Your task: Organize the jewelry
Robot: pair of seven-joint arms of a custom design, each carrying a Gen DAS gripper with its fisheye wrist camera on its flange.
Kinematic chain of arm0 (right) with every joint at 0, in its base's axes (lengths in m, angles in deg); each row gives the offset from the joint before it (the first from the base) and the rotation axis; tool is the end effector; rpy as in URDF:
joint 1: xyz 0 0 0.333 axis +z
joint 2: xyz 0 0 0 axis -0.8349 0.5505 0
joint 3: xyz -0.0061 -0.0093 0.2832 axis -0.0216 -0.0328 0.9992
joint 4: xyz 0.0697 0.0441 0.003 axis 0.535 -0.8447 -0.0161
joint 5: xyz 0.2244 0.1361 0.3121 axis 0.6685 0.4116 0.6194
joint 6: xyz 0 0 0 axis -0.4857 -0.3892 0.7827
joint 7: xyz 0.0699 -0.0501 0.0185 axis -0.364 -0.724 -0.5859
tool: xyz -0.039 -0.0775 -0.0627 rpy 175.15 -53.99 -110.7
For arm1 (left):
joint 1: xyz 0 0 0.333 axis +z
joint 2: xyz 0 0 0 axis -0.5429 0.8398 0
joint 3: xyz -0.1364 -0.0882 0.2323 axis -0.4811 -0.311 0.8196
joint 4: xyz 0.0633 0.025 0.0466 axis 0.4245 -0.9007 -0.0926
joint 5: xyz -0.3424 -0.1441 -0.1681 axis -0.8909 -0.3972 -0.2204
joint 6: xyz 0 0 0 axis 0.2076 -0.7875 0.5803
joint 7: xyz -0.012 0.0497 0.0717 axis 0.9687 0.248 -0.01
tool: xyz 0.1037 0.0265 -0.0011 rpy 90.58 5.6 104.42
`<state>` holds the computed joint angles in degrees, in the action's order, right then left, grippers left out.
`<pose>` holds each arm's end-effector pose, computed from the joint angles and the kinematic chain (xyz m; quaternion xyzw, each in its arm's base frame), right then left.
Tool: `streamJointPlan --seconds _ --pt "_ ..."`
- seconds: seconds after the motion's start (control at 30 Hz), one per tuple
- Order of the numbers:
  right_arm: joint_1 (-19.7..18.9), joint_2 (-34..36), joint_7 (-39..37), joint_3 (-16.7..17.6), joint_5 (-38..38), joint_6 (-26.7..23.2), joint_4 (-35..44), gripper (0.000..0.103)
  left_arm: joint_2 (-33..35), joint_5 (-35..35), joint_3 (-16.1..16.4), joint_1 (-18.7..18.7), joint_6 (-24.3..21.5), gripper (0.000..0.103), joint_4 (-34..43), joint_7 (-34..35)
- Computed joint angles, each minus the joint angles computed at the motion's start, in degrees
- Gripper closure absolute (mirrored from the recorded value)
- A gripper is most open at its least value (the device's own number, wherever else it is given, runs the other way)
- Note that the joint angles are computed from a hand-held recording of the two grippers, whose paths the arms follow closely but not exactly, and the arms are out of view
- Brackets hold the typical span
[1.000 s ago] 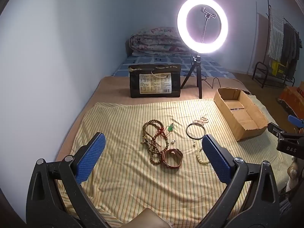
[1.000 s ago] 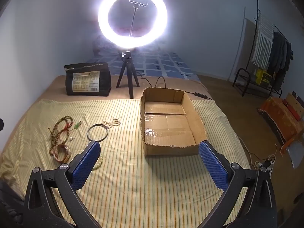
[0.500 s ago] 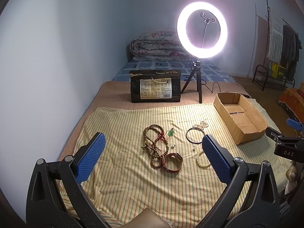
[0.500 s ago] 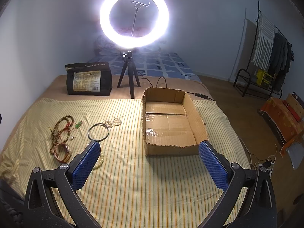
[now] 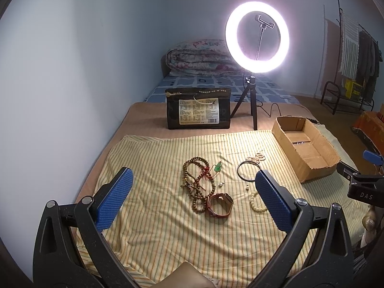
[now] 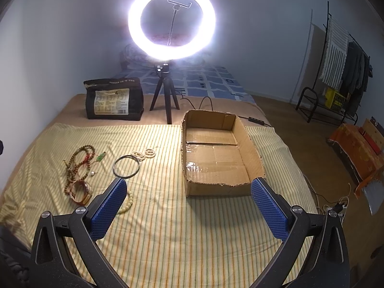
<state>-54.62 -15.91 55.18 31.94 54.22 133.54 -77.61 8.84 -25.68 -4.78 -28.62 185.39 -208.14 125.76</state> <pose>0.5135 0.1155 0.5256 -0.6370 0.6439 -0.3348 0.2598 0.4763 -0.1117 0.5376 -0.6164 0.6345 -0.3275 0.3319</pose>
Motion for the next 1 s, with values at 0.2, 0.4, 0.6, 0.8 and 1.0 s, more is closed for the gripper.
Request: streamJointPlan --seconds 0.2,0.4,0.6,0.8,1.0 --pt "0.3 0.0 -0.4 -0.1 0.2 -0.1 0.0 0.0 0.3 0.3 0.0 0.3 0.1 0.0 0.1 -0.2" --pt "0.1 -0.1 -0.4 0.0 0.1 0.3 -0.2 0.0 0.3 0.5 0.0 0.3 0.1 0.0 0.1 -0.3" --pt "0.2 -0.1 -0.6 -0.1 0.4 0.4 -0.3 0.0 0.1 0.6 -0.2 0.4 0.2 0.0 0.0 -0.5" --pt "0.3 -0.1 -0.9 0.0 0.6 0.7 -0.3 0.0 0.1 0.6 -0.1 0.4 0.1 0.0 -0.1 -0.5" --pt "1.0 0.4 -2.4 -0.4 1.9 1.2 -0.1 0.0 0.3 1.0 -0.3 0.7 0.0 0.0 0.0 -0.9"
